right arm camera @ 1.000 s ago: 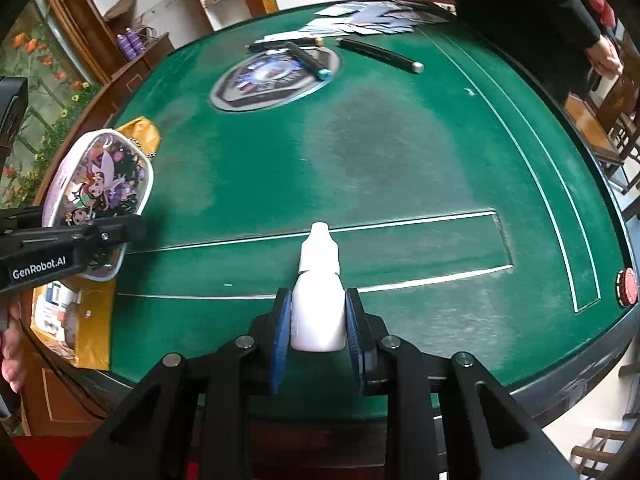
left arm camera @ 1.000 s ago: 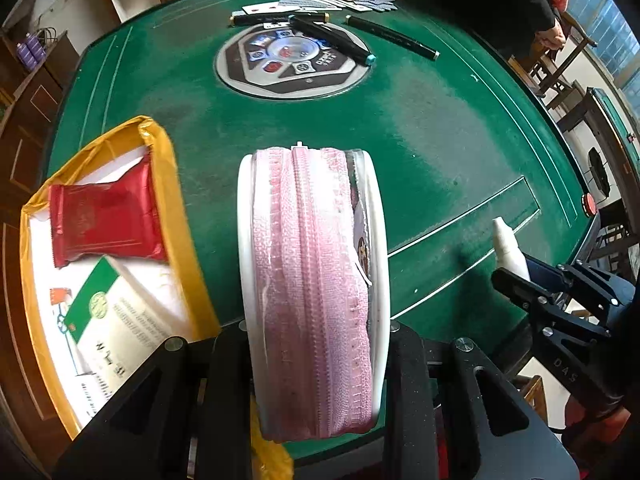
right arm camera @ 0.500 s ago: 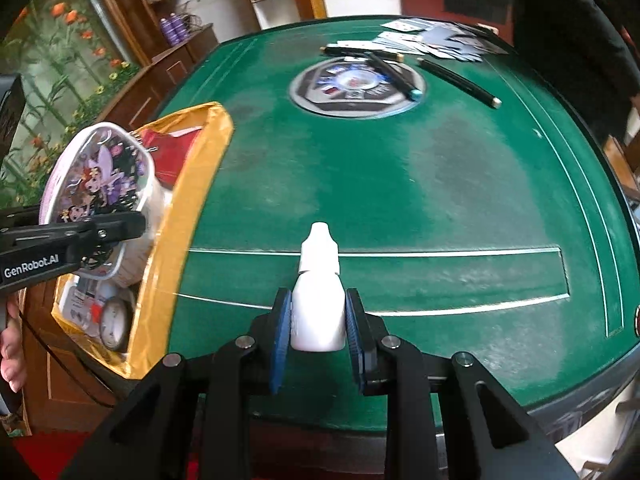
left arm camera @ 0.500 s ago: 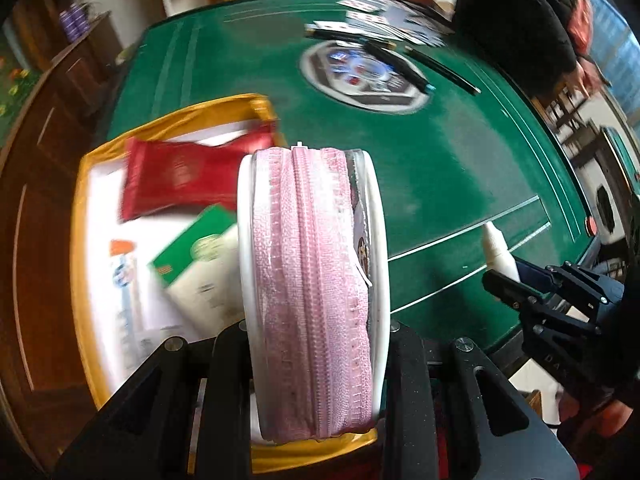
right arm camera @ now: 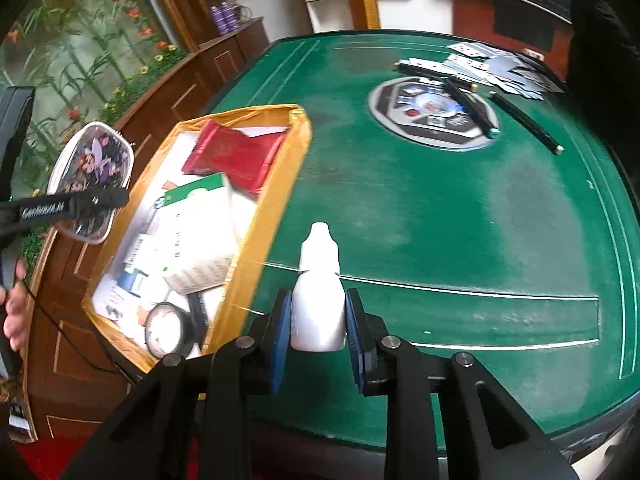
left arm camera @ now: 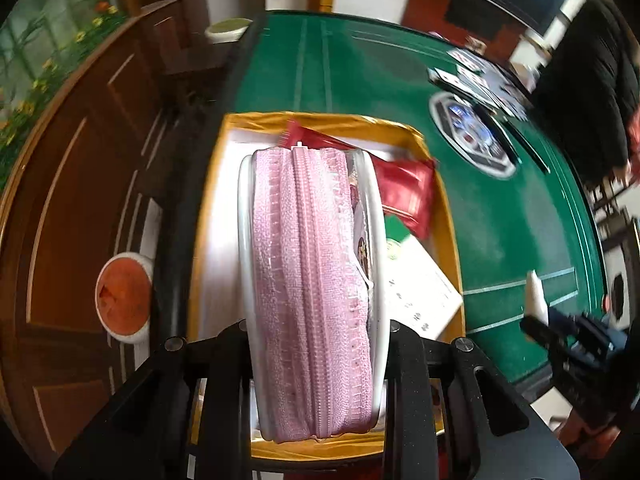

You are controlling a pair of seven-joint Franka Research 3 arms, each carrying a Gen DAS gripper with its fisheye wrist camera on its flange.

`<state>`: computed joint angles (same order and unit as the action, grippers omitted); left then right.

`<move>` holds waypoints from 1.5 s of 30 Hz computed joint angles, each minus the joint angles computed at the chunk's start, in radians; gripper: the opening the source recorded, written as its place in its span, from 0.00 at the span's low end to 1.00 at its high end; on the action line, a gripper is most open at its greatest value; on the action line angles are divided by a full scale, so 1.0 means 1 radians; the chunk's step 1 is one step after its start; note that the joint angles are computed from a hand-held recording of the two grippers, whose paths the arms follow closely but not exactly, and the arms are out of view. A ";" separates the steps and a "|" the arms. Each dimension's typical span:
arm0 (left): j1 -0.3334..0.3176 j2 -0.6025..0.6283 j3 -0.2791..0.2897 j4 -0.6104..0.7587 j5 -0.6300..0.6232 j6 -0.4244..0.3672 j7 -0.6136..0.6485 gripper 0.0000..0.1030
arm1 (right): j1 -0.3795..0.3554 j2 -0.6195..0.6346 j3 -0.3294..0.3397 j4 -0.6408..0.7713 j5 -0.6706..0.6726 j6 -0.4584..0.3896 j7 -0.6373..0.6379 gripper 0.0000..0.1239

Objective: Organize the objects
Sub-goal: 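Carry the pouch and dropper bottle over the tray with both grippers, then lower the pouch and bottle into the tray and open both grippers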

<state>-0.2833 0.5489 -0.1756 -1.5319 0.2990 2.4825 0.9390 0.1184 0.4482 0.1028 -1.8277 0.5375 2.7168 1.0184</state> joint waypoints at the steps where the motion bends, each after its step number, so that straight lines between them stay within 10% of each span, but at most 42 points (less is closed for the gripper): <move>1: 0.002 -0.006 0.005 -0.007 0.001 0.003 -0.007 0.23 | 0.001 0.000 0.005 0.002 0.000 -0.002 -0.007 0.20; 45: -0.018 0.291 0.015 0.397 -0.035 -0.224 0.157 0.23 | 0.035 -0.025 0.040 0.017 0.158 -0.224 -0.292 0.20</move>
<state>-0.3013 0.8403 -0.1610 -1.1348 0.2639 2.2588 1.0958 0.1531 0.4229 0.1432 -1.8105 0.6952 2.4929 0.7264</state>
